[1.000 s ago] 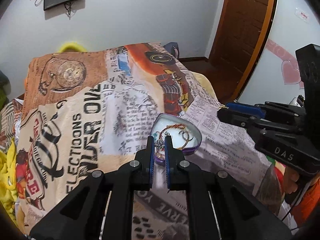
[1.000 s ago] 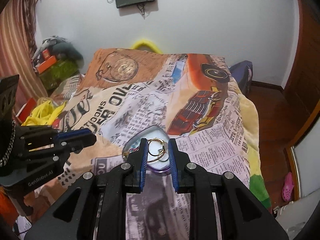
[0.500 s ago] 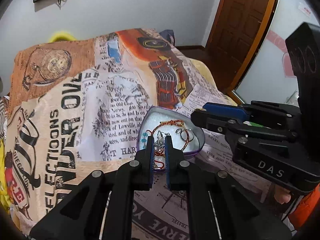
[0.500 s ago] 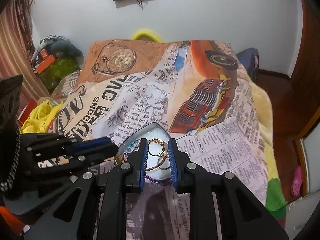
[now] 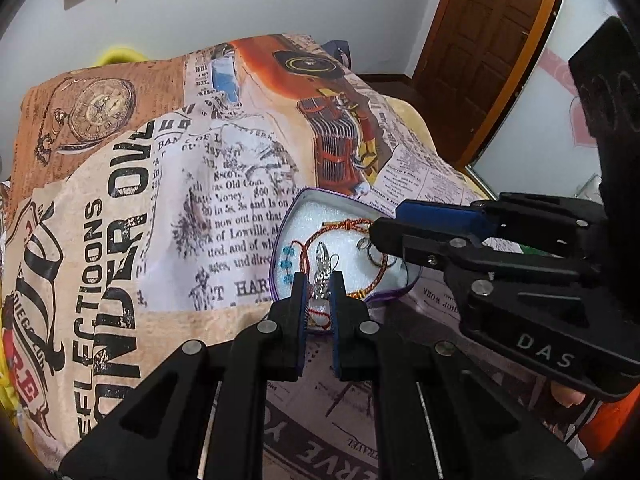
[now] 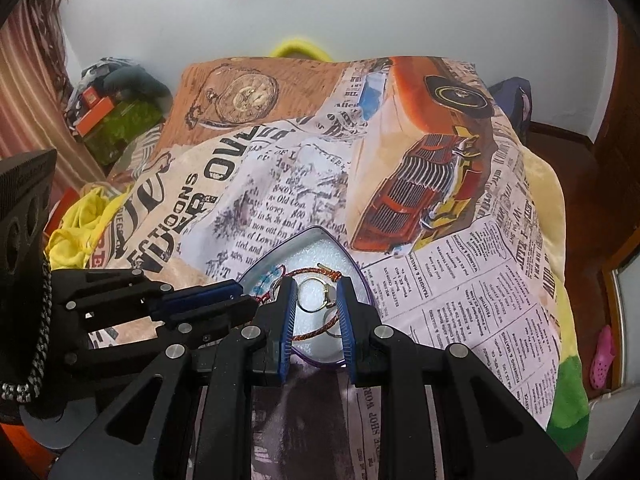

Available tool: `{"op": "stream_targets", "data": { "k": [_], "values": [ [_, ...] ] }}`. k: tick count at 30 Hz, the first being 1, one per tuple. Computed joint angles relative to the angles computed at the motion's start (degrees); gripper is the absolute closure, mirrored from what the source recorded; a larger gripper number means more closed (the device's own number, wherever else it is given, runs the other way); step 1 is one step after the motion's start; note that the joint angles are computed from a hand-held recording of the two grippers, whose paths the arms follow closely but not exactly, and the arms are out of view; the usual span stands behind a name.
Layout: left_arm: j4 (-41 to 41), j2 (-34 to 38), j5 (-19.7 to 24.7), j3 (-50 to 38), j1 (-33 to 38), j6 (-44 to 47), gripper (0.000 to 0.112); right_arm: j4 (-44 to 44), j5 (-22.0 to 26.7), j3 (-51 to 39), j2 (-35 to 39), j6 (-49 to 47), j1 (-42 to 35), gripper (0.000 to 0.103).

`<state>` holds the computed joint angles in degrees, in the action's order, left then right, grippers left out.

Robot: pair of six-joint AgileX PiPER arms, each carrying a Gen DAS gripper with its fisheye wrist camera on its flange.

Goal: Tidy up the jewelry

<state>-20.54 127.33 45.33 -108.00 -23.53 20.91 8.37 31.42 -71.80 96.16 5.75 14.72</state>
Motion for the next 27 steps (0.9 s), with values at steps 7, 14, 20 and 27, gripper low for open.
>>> {"op": "stream_targets", "data": {
  "k": [7, 14, 20, 27],
  "values": [
    [1.30, -3.85, -1.50, 4.00, 0.01, -0.56, 0.102, -4.98, 1.46, -0.40, -1.76, 4.12, 1.89, 0.078],
    [0.33, -12.71, -4.19, 11.32, 1.12, -0.33, 0.102, -13.62, 3.09, 0.64, -8.15, 12.54, 4.93, 0.078],
    [-1.99, -24.33, -7.29, 18.54, 1.80, 0.24, 0.102, -28.03, 6.50, 1.45, -16.30, 25.36, 11.23, 0.078],
    [-5.22, -41.18, -12.05, 28.09, 1.11, 1.33, 0.101, -53.37, 17.95, 1.79, -27.76, 47.51, 27.60, 0.078]
  ]
}}
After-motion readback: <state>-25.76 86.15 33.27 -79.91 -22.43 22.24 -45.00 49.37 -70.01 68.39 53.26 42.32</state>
